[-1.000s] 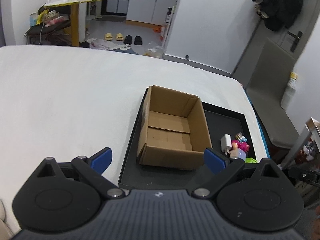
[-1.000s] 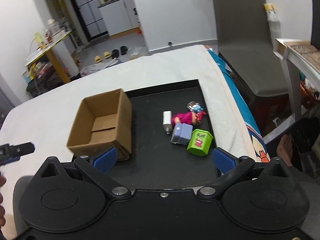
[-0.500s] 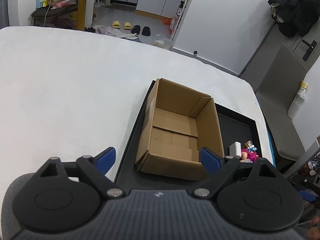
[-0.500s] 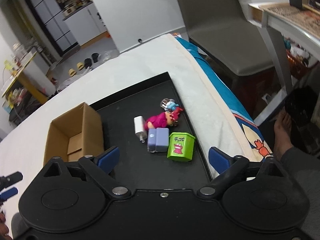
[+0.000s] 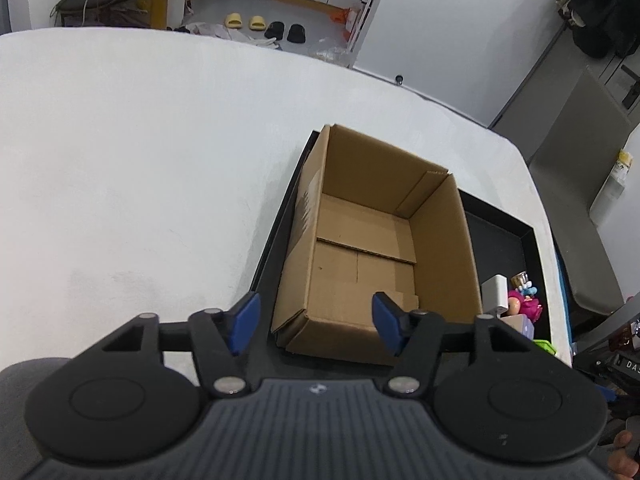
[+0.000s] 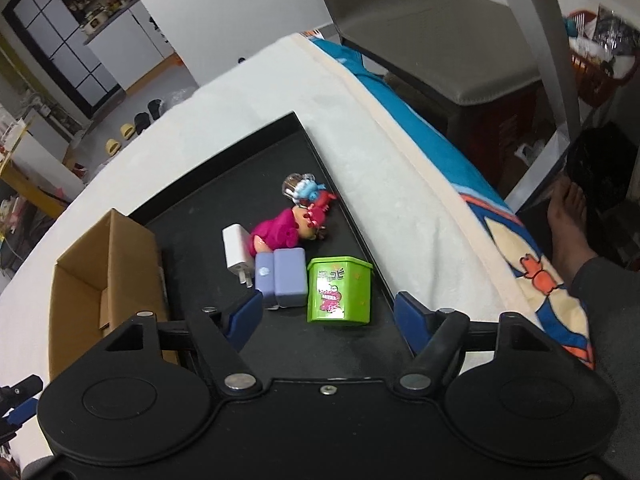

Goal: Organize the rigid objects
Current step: 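Move the right gripper down over the green tin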

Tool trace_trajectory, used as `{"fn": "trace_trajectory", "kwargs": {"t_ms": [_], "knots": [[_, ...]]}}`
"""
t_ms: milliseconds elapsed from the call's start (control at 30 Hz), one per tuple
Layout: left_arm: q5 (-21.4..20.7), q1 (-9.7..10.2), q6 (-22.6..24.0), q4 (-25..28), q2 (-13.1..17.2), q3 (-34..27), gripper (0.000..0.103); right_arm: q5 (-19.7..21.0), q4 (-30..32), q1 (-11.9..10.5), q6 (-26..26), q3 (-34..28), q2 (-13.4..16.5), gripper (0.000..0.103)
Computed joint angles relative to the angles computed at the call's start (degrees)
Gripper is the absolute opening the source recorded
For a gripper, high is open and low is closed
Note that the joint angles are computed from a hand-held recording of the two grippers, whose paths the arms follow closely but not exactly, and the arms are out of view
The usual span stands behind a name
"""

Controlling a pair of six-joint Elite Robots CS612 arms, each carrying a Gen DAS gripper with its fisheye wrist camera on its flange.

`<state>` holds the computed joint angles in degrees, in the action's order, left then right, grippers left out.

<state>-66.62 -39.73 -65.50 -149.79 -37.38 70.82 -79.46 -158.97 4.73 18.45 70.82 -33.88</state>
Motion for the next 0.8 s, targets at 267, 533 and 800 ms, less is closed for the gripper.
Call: {"fn": "trace_trajectory", "kwargs": {"t_ms": [267,533,800], "knots": [[-2.58,0.95,0.63,1.05,1.78,-1.94,0.046,-1.02,1.87,-0.09,0.42,-2.33,1.94,0.067],[-3.94,1.54,1.85,1.86,3.12,-3.52,0.034,-0.61,3.82,-0.09,1.58,-4.25,3.29,0.066],[-3.77,1.96,4.06,2.58,3.98,-4.27,0.021,-2.76,5.41,0.45,1.89,-5.71,4.29,0.063]]}}
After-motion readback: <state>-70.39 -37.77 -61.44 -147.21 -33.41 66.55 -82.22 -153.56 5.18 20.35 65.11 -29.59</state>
